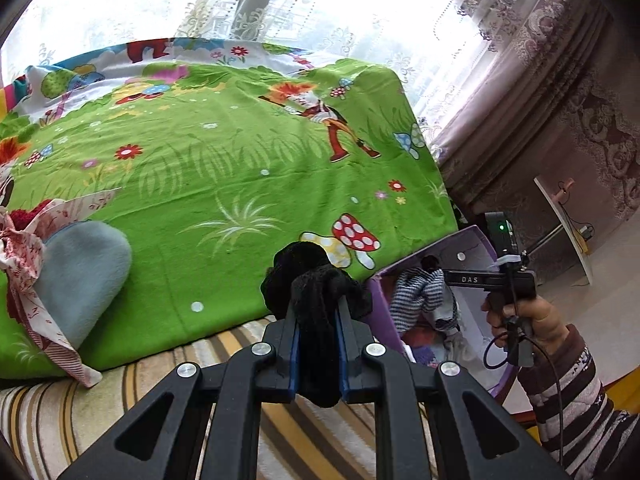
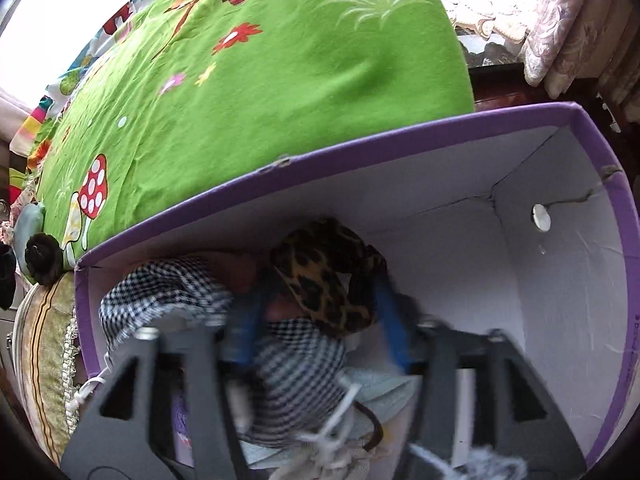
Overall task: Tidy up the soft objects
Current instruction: 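Drop the leopard plush into the box with the right gripper while the left gripper drops the black item in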
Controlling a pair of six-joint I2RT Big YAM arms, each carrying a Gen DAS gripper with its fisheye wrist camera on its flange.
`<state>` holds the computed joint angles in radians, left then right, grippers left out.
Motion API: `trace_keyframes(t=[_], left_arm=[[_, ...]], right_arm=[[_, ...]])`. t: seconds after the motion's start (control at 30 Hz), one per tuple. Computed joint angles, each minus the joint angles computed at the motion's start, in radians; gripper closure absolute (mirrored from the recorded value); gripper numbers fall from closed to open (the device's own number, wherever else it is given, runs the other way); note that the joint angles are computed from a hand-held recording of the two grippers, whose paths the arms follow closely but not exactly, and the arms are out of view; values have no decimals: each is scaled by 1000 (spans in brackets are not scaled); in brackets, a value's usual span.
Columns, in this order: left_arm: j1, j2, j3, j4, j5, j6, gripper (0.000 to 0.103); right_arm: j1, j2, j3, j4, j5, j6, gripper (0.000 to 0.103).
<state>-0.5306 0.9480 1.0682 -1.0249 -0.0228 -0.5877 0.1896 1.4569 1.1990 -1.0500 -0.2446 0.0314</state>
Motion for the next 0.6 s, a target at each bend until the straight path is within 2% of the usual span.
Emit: trace_keyframes(t=[0.03,0.07,0.23,0.4,0.6], left_arm=[[-14,9,7,5,5,1,88],[-29,19,15,11,10,0,88],[-99,75,49,37,45,-5,88],[-164,132,76,71,99,-10,88],[-250,222,128,81,135,-4,88]], right_arm=[[-1,-14,-8,11,3,7,24],[-6,-28,-14,17,0,11,22],[-37,-99,-42,7,-24,5,21],[-69,-188,-86,1,-3,-1,20],[-89,-280,-109,-13,25,11,20]])
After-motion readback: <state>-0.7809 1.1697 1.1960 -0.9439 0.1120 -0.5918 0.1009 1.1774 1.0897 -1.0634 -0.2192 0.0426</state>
